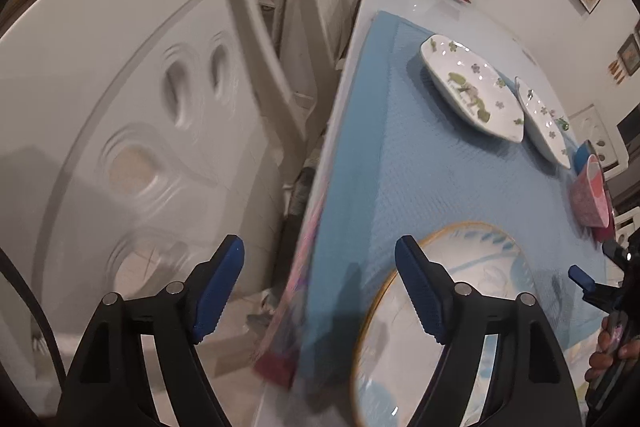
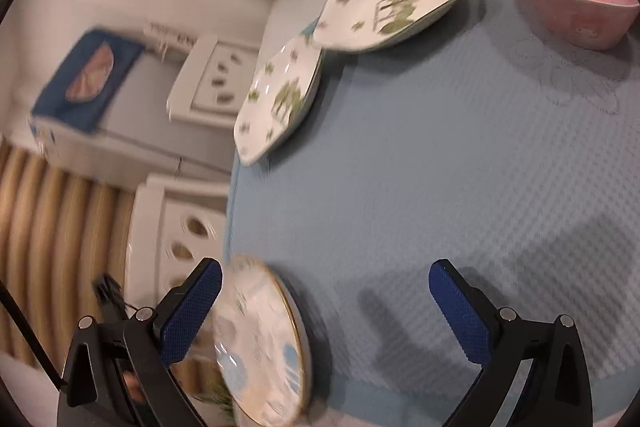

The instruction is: Organize plates and bowls

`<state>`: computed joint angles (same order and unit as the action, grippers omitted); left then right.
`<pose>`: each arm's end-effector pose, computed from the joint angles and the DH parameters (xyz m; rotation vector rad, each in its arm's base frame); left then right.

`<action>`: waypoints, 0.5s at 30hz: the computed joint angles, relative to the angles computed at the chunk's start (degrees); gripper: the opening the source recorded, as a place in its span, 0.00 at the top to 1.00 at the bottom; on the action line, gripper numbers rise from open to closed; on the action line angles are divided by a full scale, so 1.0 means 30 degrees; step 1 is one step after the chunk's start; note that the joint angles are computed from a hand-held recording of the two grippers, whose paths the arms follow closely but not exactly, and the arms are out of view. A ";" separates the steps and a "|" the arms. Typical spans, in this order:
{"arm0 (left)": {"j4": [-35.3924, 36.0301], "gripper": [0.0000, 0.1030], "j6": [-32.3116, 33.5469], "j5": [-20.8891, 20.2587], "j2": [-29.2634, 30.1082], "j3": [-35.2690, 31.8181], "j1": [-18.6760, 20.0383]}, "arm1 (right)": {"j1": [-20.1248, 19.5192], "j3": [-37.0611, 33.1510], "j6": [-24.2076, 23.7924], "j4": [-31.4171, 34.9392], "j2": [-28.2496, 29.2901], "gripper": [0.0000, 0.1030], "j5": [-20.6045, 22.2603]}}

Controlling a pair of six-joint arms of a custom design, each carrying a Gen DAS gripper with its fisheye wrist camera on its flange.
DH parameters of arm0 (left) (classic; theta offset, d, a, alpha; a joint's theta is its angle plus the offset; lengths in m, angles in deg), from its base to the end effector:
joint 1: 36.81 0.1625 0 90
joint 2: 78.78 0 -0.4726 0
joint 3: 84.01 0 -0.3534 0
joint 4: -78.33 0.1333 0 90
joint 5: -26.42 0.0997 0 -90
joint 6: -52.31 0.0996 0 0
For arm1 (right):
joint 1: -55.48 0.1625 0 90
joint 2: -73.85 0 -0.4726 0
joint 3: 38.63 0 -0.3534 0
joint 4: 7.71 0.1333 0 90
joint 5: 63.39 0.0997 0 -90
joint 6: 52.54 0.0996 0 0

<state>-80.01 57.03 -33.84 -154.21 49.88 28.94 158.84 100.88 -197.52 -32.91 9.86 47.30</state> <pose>-0.0046 -0.4551 0.2506 0.6013 2.5696 -0.3435 0.1598 -0.2482 0.1097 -0.7263 -2.7887 1.1615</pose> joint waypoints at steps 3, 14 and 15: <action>0.0027 0.26 -0.0777 -0.1137 0.0932 -0.0785 -0.0048 | -0.2087 0.0681 -0.0158 -0.1525 -0.1168 0.00 -0.2223; 0.0431 0.00 0.0145 -0.1548 0.3157 -0.2289 -0.1191 | -0.2947 -0.2169 -0.1620 0.1462 -0.1801 0.00 -0.2135; 0.0595 0.00 0.0128 -0.1632 0.3287 -0.2458 -0.1152 | -0.2984 -0.2396 -0.1718 0.1682 -0.1707 0.00 -0.2175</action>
<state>-78.22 57.41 -38.74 -144.35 42.50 25.48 149.89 93.70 -202.67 -27.87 4.74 40.77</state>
